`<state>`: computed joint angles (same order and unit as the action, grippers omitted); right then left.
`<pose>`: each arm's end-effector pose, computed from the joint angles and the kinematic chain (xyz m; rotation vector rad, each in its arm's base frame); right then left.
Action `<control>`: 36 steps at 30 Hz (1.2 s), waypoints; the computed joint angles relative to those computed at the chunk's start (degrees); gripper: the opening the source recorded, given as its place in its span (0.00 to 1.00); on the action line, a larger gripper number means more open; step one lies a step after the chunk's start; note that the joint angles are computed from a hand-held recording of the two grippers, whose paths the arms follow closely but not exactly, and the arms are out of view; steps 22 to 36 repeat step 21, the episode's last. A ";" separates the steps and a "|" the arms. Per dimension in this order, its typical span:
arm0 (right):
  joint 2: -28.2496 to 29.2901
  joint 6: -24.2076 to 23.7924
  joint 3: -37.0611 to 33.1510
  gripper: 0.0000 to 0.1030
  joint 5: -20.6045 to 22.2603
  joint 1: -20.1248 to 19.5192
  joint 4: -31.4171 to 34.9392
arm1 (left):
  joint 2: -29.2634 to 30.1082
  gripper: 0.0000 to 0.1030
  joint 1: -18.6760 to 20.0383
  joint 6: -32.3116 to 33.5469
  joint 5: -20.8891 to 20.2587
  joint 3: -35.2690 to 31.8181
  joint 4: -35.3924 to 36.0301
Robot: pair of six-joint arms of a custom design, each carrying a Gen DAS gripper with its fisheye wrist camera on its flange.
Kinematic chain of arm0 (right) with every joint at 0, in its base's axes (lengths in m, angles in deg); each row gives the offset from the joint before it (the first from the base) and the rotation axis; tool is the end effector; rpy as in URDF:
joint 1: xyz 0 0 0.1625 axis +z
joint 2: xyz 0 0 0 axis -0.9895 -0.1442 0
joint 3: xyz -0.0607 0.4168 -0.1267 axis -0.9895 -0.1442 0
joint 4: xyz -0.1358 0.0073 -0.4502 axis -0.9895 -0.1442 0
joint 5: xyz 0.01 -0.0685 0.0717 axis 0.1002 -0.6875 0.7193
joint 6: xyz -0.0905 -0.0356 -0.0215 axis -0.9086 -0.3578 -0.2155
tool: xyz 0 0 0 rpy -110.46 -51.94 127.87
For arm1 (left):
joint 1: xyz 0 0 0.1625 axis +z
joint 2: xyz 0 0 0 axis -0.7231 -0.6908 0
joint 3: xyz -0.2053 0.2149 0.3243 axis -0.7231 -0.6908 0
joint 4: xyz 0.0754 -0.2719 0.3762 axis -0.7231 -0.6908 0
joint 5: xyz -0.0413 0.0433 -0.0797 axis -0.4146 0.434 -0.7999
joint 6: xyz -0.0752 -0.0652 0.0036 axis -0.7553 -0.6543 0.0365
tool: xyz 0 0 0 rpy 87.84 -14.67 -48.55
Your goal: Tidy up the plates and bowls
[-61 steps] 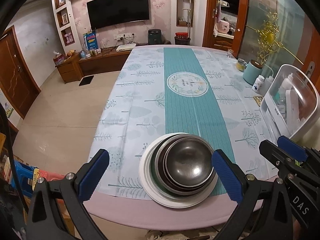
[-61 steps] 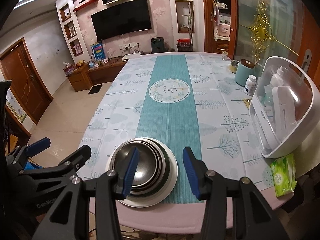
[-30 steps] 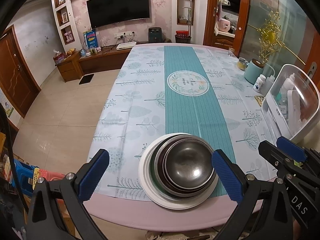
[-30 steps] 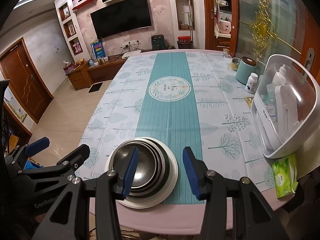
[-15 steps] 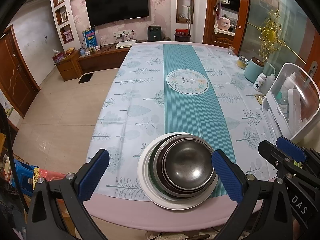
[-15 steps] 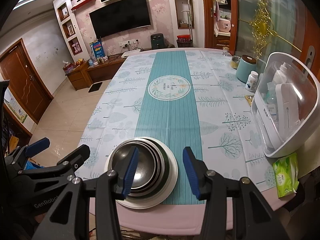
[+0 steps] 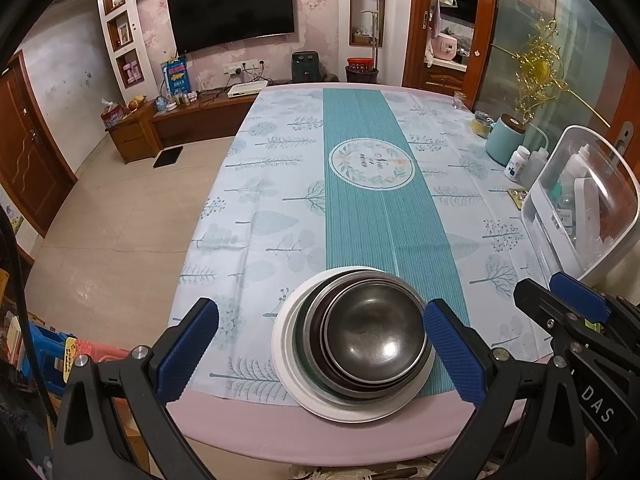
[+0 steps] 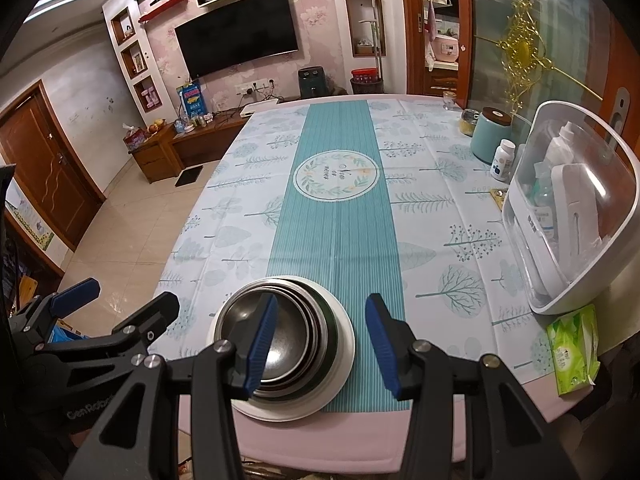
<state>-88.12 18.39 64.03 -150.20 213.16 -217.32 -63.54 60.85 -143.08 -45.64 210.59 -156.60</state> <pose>0.3572 -0.3040 0.1345 0.6085 -2.4162 0.7018 -0.2205 -0.2711 0.2755 0.0768 2.2004 -0.8577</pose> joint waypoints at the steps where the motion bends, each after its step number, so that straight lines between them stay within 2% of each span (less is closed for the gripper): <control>1: 0.07 0.09 0.02 0.45 -0.01 -0.03 -0.09 | -0.07 0.99 0.14 0.27 0.06 -0.03 -0.05; 36: -0.14 0.05 -0.13 0.45 0.14 -0.27 0.27 | 0.19 0.99 0.08 0.20 -0.14 -0.07 -0.14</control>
